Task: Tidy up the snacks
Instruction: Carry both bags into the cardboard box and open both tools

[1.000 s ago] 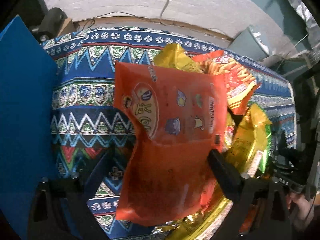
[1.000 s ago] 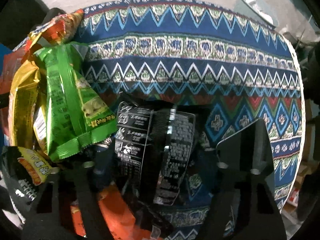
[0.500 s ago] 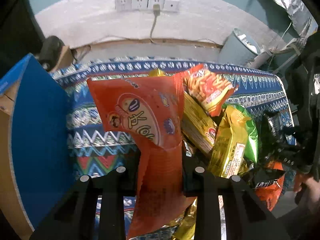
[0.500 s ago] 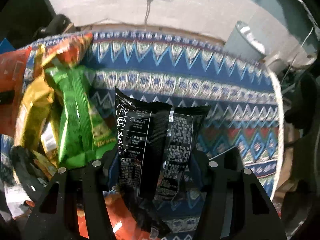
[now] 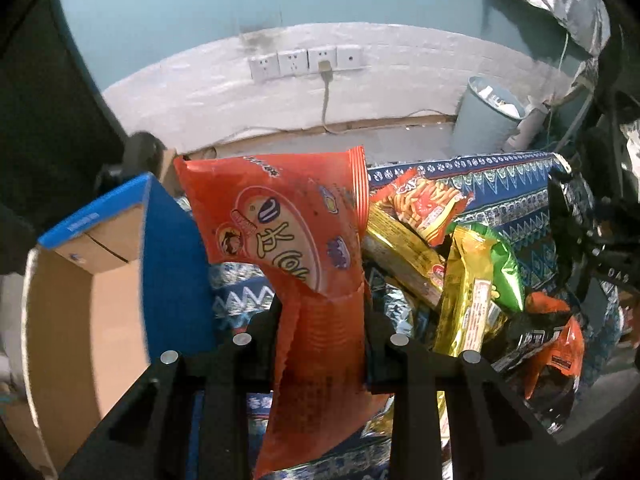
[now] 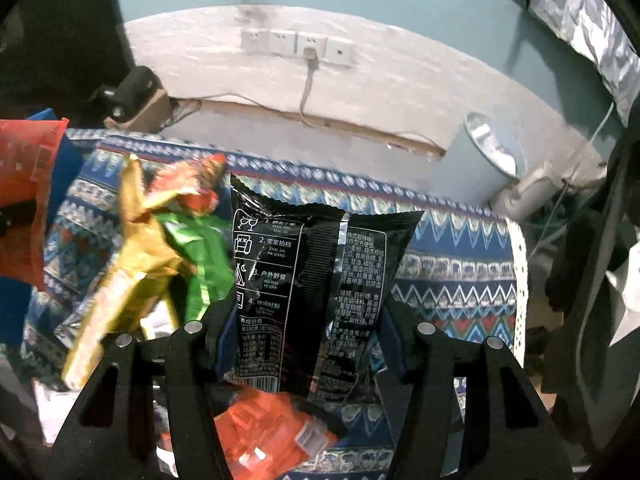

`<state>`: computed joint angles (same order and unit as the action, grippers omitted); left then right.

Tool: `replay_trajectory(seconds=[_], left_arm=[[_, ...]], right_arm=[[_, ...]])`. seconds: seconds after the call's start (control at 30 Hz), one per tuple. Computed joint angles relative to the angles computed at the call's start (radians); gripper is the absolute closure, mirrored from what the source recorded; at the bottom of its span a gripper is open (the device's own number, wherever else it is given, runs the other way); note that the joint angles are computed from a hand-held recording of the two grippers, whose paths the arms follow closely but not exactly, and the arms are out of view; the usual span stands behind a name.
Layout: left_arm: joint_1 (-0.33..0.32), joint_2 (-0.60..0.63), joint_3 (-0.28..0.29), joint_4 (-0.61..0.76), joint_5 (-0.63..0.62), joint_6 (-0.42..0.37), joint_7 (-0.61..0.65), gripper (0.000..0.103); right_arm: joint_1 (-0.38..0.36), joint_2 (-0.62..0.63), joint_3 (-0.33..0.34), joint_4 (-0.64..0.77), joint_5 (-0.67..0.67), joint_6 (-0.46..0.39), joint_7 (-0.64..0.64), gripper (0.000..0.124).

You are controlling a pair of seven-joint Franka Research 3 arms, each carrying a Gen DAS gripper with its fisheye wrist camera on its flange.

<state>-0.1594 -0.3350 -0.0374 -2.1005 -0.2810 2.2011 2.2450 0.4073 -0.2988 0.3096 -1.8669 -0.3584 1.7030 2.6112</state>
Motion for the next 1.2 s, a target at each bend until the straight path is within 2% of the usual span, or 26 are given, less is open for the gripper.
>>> replay_trajectory(seconds=[0.33, 0.63, 0.93, 1.2], left_arm=[[-0.019, -0.107, 0.033, -0.056, 0.004, 0.085, 0.086, 0.073], [-0.02, -0.149, 0.08, -0.061, 0.003, 0.109, 0.123, 0.073], [0.011, -0.148, 0.122, -0.041, -0.002, 0.102, 0.147, 0.073], [0.058, -0.131, 0.147, -0.035, -0.009, 0.122, 0.17, 0.073]], right_arm=[[0.03, 0.056, 0.018, 0.09, -0.028, 0.035, -0.007, 0.066], [0.088, 0.153, 0.016, 0.223, -0.071, 0.051, -0.017, 0.066], [0.183, 0.307, -0.023, 0.412, -0.111, 0.076, -0.046, 0.066], [0.283, 0.465, -0.093, 0.608, -0.105, 0.081, -0.105, 0.066]])
